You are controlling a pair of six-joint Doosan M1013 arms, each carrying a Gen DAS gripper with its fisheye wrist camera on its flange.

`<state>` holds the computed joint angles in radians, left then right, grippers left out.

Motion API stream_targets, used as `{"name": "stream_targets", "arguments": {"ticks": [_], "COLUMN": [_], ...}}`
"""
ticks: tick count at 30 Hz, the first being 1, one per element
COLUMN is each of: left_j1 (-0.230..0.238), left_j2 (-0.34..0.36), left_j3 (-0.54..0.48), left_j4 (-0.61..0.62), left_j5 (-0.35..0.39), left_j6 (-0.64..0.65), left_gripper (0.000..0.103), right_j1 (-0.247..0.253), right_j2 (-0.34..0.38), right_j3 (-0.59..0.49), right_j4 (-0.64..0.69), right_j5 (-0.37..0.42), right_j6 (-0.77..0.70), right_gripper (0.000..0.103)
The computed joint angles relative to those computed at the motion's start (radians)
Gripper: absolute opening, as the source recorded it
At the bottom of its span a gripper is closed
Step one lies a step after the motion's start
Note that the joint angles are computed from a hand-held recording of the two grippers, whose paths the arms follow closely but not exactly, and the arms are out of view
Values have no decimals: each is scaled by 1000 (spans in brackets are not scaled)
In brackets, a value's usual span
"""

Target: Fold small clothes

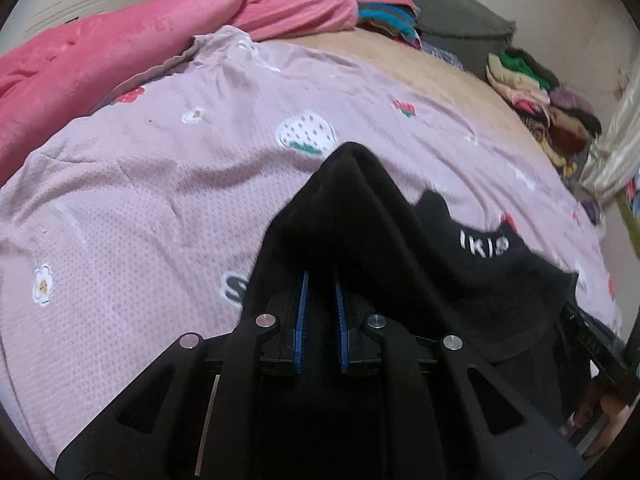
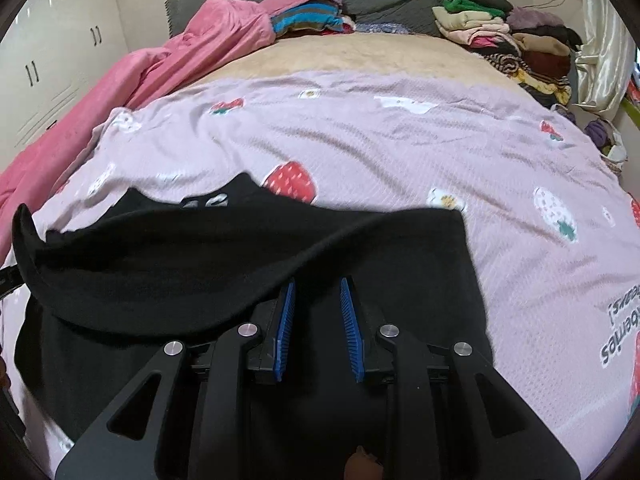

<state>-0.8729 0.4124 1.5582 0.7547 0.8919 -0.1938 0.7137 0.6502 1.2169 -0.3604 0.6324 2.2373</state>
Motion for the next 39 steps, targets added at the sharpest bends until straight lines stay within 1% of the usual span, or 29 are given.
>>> {"name": "stream_targets", "arguments": {"ticks": [2,5,7,8,10,11,12,13,15,16,17,18,19,20,22,26,30,34,39], "left_j1": [-2,-7,-4,-2,7,10,14,17,19,18,18,19,17,15,9,-12,-19,-15,-1], "left_j2": [-10,-22,-26,-27,-28,-27,-25,-24,-20,-15,-12,-11,-9,-8,-9,-28,-46,-41,-27], "left_j3": [16,33,40,43,50,51,51,51,47,42,39,40,38,37,37,48,60,58,60], "left_j4": [46,99,103,101,86,81,75,74,76,78,74,73,77,84,105,172,227,228,180], "left_j5": [2,31,42,44,24,15,6,-3,-7,-3,-3,-10,-7,1,20,61,64,80,70], "left_j6": [-50,-107,-110,-108,-98,-91,-79,-71,-52,-36,-22,-12,-3,1,-1,-33,-84,-90,-69], "left_gripper": [6,6,10,12,20,23,26,27,27,24,17,2,2,2,2,2,2,2,2], "right_j1": [-3,-7,-10,-14,-25,-34,-40,-43,-52,-54,-56,-58,-59,-59,-53,-43,-52,-57,-47], "right_j2": [-5,-14,-15,-15,-15,-14,-11,-7,7,14,17,18,18,12,0,-46,-71,-54,-15], "right_j3": [3,13,14,13,11,10,5,-1,-19,-26,-27,-26,-23,-11,8,64,78,51,21], "right_j4": [-29,-111,-161,-178,-172,-141,-115,-102,-53,-56,-39,-26,-15,-10,-45,-157,-200,-211,-230], "right_j5": [-8,-5,15,31,49,52,58,67,86,96,94,87,73,49,25,-62,-119,-107,-44], "right_j6": [29,96,137,154,166,149,129,115,60,64,50,38,30,31,61,166,249,269,272], "right_gripper": [23,23,23,27,38,43,43,43,43,43,42,33,25,10,9,8,8,8,8]}}
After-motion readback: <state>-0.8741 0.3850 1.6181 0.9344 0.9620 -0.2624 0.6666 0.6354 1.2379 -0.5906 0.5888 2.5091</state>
